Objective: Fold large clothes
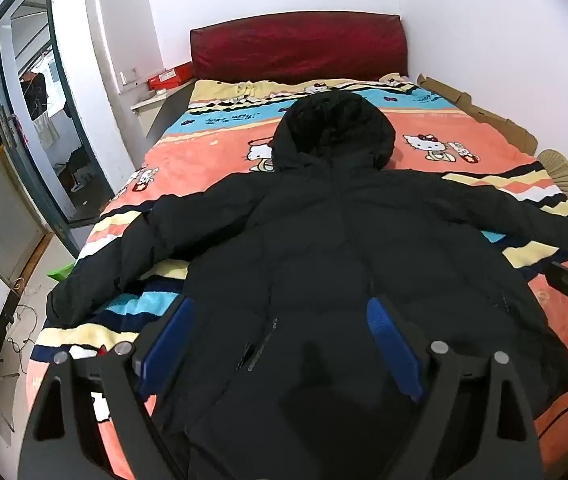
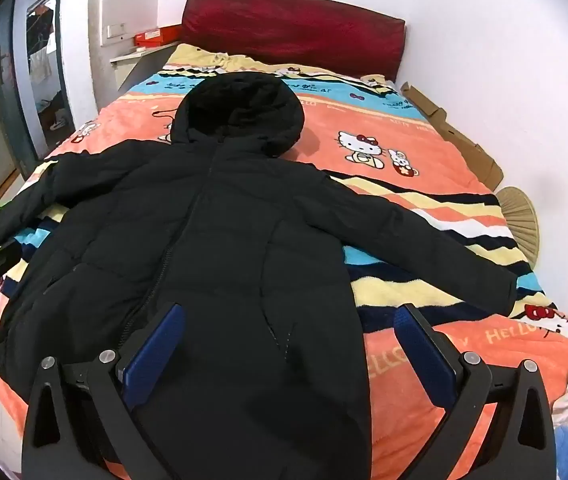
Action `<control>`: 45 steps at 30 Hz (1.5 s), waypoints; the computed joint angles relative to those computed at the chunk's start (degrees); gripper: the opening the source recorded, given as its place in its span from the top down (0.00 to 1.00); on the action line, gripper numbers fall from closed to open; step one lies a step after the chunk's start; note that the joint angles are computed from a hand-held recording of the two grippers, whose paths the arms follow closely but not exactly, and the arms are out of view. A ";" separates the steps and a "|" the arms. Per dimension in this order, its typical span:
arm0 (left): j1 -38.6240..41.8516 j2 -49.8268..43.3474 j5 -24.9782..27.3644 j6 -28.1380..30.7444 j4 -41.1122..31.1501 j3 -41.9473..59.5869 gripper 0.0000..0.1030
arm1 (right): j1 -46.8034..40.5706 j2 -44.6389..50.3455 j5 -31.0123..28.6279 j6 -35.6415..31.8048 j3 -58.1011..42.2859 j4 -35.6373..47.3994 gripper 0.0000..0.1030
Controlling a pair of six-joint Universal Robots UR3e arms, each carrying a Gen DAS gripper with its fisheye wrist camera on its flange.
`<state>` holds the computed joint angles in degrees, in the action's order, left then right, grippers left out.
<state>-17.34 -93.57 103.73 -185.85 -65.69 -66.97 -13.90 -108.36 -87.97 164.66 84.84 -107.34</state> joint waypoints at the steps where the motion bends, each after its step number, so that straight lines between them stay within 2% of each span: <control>1: 0.03 0.00 -0.07 -0.07 -0.06 0.05 0.14 | 0.40 0.11 -0.80 -0.05 0.00 -0.25 0.00; 14: 0.70 -1.08 0.23 0.02 -1.68 3.45 0.14 | -0.56 -1.58 0.10 -0.18 2.22 -2.47 0.00; 19: 2.80 -2.07 -0.52 0.20 -2.22 6.01 0.14 | -0.61 -0.59 0.58 -0.34 -0.63 -1.12 0.00; 20: 1.41 -3.03 0.99 -0.77 -1.10 6.16 0.14 | -0.31 -0.22 0.41 -0.20 -1.03 -1.19 0.00; 24: 2.72 -3.62 1.04 -1.08 -1.17 7.15 0.14 | 0.43 0.97 0.04 0.26 -2.36 -1.38 0.00; 29: 5.41 -3.37 -0.39 -1.78 -1.34 6.88 0.14 | 1.04 1.74 -0.43 0.59 -3.11 -1.42 0.00; 37: 4.65 -4.03 -0.86 -1.10 -1.57 6.62 0.14 | 2.58 3.47 -1.51 1.50 -4.08 -1.71 0.00; 45: -0.62 -7.17 -1.43 -0.09 -2.52 7.38 0.14 | -0.01 0.57 -1.10 1.23 0.70 -2.68 0.00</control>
<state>-17.96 -100.74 102.30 -185.93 -68.21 -59.59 -13.91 -107.78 -89.06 165.89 85.54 -110.02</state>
